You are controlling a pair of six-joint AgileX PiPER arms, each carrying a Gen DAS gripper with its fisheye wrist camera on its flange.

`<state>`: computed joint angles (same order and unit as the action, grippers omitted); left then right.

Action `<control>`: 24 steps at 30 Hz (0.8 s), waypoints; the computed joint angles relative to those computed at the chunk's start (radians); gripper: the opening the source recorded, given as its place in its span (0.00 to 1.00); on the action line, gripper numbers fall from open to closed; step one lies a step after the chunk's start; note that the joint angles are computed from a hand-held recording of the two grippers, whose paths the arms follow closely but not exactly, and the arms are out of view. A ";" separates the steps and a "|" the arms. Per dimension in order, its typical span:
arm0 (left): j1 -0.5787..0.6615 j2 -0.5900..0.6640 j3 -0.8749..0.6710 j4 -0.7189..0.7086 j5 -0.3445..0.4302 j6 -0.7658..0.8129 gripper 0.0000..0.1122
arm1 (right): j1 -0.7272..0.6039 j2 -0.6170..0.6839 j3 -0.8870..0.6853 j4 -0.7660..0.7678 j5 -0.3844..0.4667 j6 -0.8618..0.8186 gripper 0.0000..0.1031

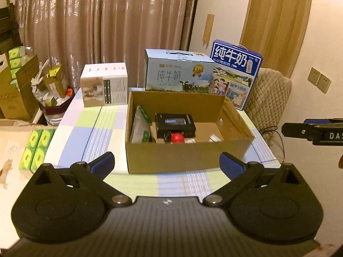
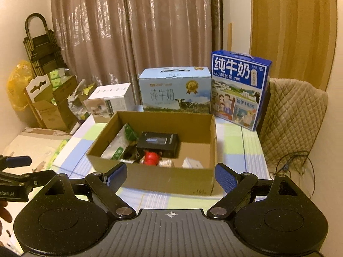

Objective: Organize objects

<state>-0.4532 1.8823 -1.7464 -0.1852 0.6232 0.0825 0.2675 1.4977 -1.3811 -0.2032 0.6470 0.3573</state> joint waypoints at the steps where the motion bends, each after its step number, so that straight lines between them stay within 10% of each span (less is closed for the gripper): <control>1: -0.004 -0.029 0.041 0.004 -0.011 -0.006 0.91 | 0.003 -0.015 0.015 0.000 0.001 0.003 0.84; 24: -0.107 -0.487 0.637 0.280 -0.166 -0.368 0.91 | 0.347 -0.435 0.508 -0.411 0.068 0.626 0.84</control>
